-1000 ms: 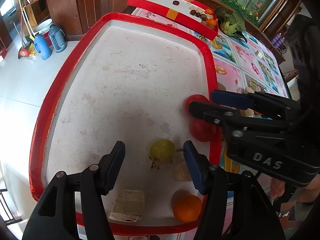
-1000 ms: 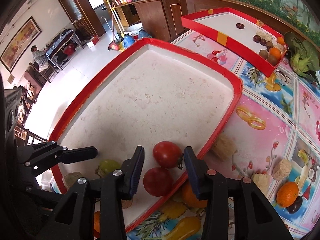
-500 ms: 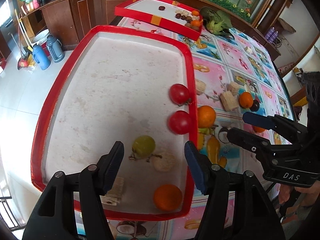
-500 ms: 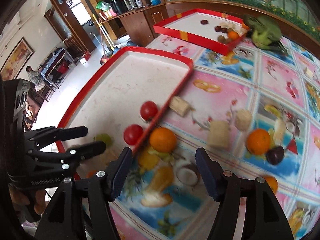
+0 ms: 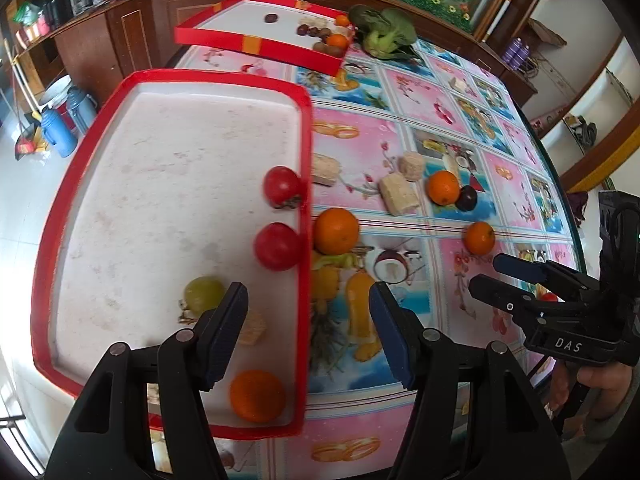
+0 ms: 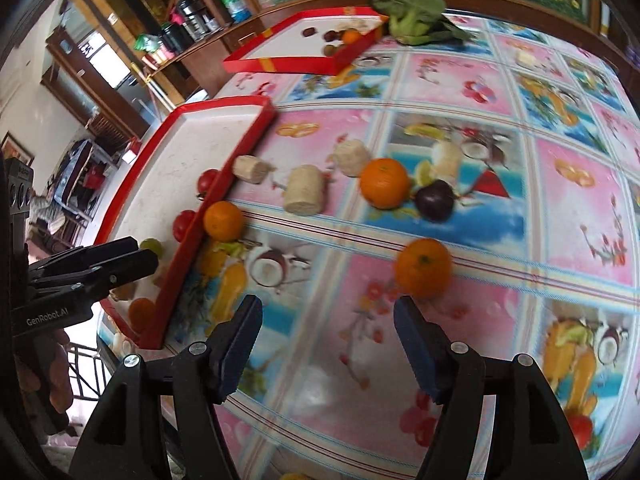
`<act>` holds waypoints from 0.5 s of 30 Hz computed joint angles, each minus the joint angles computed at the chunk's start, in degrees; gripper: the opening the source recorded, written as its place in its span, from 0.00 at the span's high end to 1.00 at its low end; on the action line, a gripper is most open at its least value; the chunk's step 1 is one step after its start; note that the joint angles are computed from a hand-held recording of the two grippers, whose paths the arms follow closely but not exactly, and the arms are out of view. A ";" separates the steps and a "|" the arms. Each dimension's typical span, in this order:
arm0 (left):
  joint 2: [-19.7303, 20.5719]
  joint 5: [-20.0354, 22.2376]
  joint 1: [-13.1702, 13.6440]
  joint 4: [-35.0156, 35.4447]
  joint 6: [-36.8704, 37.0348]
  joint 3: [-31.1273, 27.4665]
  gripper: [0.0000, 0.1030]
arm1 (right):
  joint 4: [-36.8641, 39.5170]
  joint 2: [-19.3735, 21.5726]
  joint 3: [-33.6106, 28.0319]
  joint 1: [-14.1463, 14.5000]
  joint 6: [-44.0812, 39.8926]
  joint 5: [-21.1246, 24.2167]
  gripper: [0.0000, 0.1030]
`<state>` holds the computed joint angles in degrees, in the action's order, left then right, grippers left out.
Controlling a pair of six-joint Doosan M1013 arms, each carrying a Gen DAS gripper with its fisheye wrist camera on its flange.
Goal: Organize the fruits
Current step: 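Move both open tools back over the tablecloth toward the remaining items, then grasp a beige wood chunk with the left tool while the right tool grasps an orange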
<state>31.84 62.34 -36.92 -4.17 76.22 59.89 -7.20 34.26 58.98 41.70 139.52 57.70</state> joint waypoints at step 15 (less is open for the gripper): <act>6.68 5.46 -1.28 -3.87 2.51 -12.20 0.40 | -1.29 -1.66 3.60 -1.49 4.09 -0.93 0.33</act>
